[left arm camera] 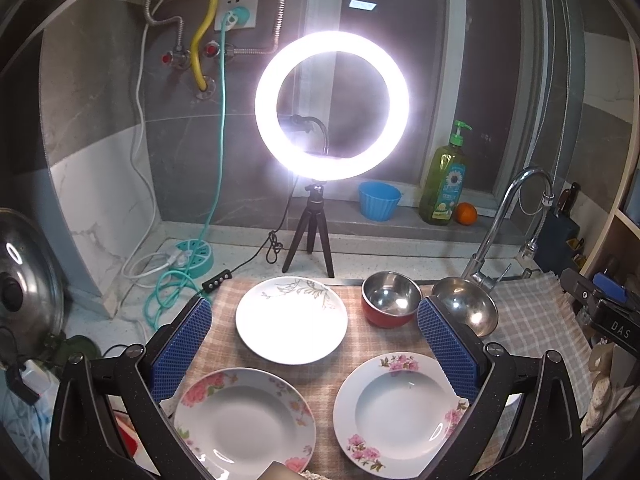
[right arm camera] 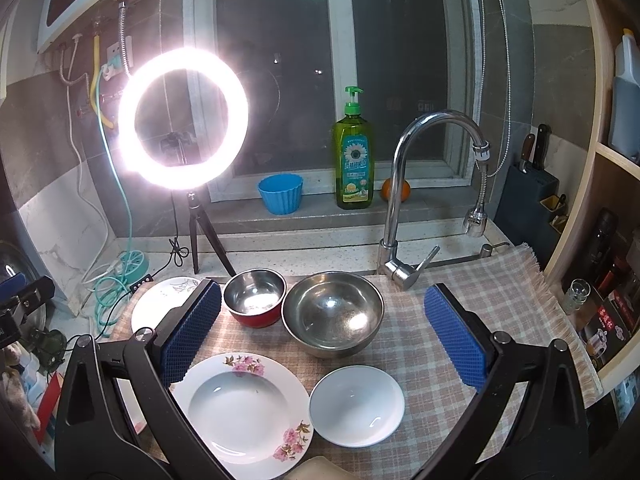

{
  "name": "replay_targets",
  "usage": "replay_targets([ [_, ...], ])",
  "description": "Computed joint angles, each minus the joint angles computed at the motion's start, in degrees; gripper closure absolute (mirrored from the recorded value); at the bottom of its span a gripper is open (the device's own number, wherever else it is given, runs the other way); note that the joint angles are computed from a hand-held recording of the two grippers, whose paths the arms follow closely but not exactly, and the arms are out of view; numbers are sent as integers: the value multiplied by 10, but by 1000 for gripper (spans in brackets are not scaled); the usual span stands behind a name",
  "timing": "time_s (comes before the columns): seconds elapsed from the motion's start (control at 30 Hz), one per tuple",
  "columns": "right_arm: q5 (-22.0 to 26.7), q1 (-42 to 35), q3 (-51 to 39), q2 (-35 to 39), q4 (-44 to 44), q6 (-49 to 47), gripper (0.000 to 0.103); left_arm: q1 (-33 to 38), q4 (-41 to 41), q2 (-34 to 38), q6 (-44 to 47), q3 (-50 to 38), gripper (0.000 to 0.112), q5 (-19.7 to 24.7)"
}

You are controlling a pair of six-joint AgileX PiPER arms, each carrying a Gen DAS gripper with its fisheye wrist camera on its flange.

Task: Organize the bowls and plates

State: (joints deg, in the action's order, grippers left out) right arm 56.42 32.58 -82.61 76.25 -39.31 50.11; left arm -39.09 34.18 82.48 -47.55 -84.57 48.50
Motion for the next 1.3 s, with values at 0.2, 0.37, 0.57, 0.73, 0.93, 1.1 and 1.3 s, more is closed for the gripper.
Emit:
replay_targets([
  [0.2, 0, -1, -2, 2, 1, -1, 0, 1, -2, 1, 0, 1, 10, -4],
  [0.37, -2, -1, -5, 7, 3, -3, 0, -1, -2, 0, -1, 2, 10, -4],
  [0.57, -4, -4, -3, 6, 5, -4, 0, -1, -1, -1, -2, 4, 10, -5],
  [0.73, -6, -5, 0, 5, 5, -2, 0, 0, -3, -1, -1, 5, 10, -6],
  [0.93, -8, -3, 5, 6, 2, 3, 0, 0, -4, 0, 1, 3, 10, -4],
  [1.1, -8, -4, 3, 7, 3, 2, 0, 0, -6, -1, 2, 3, 10, -4],
  [1.3, -10, -5, 7, 7, 2, 4, 0, 1, -7, 0, 4, 1, 10, -3],
])
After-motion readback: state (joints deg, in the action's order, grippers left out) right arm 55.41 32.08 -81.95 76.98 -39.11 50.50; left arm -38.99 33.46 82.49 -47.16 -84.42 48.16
